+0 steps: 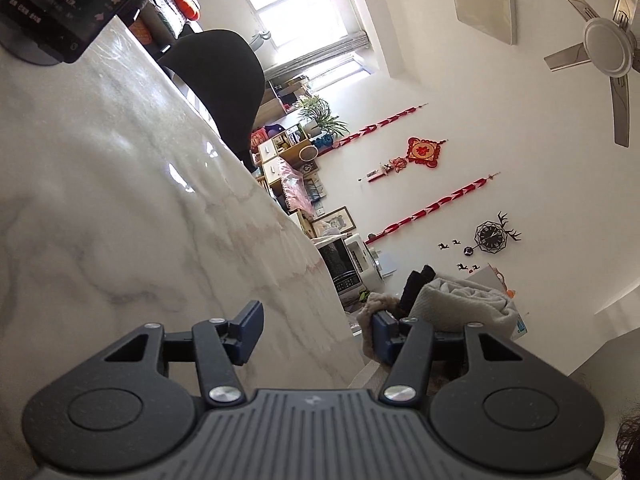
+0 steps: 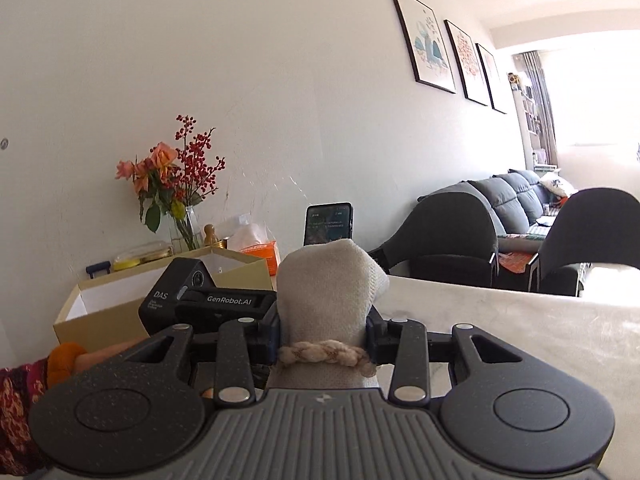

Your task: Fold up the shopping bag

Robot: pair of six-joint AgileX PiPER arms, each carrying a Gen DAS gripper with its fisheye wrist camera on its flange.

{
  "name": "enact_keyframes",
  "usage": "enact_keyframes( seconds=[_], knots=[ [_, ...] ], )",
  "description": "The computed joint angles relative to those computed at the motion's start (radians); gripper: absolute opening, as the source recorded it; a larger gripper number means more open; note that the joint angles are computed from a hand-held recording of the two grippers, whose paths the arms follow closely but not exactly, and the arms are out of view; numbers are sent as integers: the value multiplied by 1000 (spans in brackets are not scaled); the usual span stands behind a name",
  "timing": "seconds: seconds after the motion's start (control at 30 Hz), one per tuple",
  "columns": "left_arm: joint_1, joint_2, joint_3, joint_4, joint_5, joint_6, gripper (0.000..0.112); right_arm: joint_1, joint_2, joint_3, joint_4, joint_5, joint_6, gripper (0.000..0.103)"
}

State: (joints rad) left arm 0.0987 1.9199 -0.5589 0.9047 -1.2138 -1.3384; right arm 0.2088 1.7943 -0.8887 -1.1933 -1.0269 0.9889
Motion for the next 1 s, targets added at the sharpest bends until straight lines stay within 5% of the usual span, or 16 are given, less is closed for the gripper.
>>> enact_keyframes(
  seconds=[0.1, 0.2, 0.43, 0.53, 1.0],
  knots=[
    [-37, -33, 5, -38, 57, 15, 56, -30, 26, -24, -33, -30, 102, 42],
    [-81, -117, 13, -79, 197, 44, 57, -49, 47, -32, -43, -56, 161, 42],
    [-261, -287, -33, -237, 625, 142, 69, -80, 63, -31, -56, -60, 238, 43],
    [-320, -308, -62, -289, 747, 173, 72, -101, 79, -41, -87, -75, 301, 43],
    [-439, -363, -98, -540, 983, 419, 76, -163, 129, -55, -148, -151, 441, 45]
  ],
)
